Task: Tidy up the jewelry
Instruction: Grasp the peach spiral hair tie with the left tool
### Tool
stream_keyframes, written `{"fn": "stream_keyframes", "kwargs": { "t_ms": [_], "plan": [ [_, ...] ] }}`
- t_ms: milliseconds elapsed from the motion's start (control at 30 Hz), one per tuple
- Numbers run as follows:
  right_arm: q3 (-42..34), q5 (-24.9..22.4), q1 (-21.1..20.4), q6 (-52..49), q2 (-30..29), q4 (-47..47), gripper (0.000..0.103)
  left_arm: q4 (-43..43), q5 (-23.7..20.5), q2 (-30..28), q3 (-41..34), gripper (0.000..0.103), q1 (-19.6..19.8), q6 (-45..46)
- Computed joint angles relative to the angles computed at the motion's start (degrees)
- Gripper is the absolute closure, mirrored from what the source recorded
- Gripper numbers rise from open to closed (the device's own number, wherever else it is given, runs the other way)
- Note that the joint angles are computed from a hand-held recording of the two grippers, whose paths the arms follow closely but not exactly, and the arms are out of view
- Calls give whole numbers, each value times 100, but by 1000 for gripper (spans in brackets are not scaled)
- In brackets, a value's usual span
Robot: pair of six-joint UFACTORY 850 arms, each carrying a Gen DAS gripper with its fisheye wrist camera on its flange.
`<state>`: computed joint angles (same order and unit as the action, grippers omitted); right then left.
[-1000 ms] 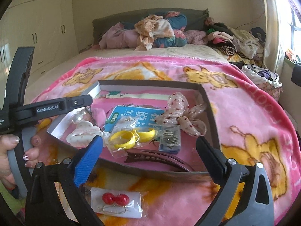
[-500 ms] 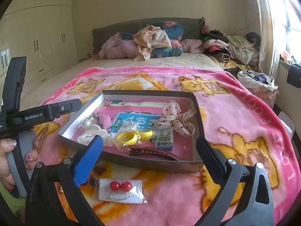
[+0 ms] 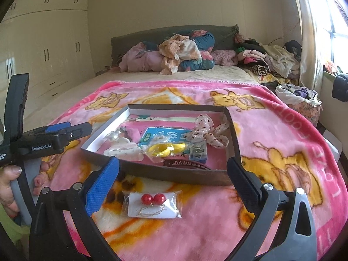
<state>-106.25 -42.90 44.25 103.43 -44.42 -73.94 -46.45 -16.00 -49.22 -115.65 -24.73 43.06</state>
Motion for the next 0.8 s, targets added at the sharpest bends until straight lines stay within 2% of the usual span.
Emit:
{"fn": "stream_keyframes", "kwargs": {
  "t_ms": [267,700,800],
  "plan": [
    [45,3,100,-16,-8,21,7,-571,-32,345,657,12,23,856],
    [-32,172,98,-541,-194,675,7,-181,-295,478,1141,12,-28,798],
    [-3,205,85,-585,-212,791,7,-56,-402,437,1154,16,-40,721]
  ]
}}
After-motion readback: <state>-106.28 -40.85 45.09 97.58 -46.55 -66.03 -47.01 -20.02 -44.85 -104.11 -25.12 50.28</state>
